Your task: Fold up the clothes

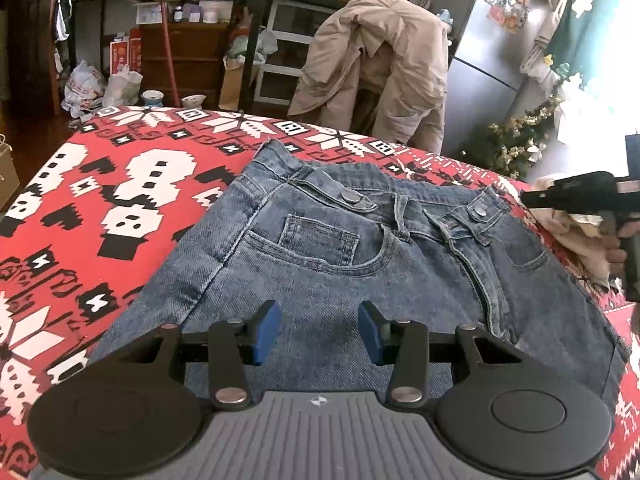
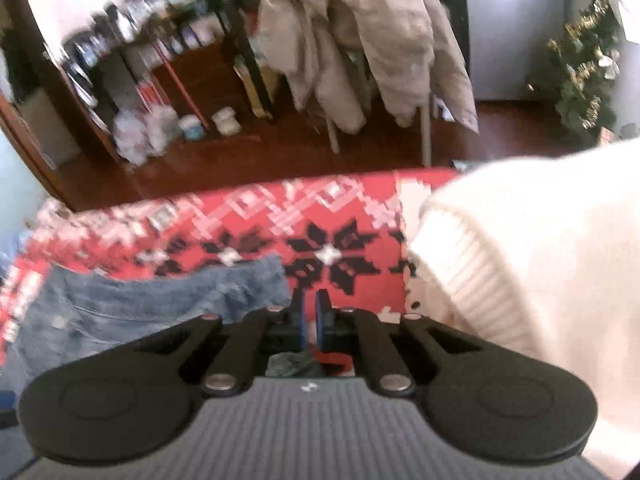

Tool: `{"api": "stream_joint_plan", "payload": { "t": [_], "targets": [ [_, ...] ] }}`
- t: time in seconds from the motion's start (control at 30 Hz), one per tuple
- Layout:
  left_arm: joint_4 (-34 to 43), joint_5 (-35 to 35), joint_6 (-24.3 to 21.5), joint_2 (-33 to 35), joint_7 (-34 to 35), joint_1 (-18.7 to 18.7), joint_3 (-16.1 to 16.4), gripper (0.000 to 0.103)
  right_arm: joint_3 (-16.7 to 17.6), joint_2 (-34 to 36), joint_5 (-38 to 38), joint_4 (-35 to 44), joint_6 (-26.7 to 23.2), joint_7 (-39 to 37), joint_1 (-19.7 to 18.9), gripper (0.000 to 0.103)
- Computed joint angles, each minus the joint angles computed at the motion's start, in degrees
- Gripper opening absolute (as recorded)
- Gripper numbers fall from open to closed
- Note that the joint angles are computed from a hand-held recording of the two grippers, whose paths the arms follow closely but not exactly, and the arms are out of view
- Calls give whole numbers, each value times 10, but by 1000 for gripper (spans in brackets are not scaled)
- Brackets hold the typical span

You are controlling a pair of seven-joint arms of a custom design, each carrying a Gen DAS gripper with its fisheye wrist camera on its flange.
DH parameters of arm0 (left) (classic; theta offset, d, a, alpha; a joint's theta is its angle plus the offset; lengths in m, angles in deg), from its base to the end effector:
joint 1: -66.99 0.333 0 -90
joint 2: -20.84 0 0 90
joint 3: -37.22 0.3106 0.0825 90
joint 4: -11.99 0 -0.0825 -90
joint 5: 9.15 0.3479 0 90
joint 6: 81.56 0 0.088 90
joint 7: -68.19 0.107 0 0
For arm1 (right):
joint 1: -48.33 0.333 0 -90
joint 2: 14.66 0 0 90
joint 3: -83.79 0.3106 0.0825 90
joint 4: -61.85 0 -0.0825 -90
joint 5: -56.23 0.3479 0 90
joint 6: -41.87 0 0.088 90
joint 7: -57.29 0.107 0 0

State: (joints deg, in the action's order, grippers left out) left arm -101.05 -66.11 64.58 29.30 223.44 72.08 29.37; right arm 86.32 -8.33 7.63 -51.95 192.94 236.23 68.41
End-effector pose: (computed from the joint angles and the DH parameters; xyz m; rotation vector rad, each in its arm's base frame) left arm 0.5883 -0.0138 0.4514 -1.4501 2.2987 -1.1457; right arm 0.5328 0.2415 0.4756 -1.2449 2.1318 -0.6266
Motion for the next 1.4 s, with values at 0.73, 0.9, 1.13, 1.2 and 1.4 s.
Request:
{"api": "stream_joint_plan", "payload": {
  "t": [0.73,0.9,1.13,1.2,1.4],
  "targets": [
    [-91,-30,16,-72,26,-25,21,43,37,-37,-58,-39,-4,38,31,13],
    [-70,-44,13,-60,28,-36,12,42,50,6,-1,3,6,-66,56,13],
    [-57,-36,25,-44,18,-46,2,42,5,75,-23,71,-6,-40,72,8],
    [-57,-37,26,-41,14,-44,2,41,-4,87,-15,81,4,-44,68,8],
    [-26,-58,-5,-23,43,-42,-4,10,-5,55,-33,60,28,-42,78,14]
  ]
}}
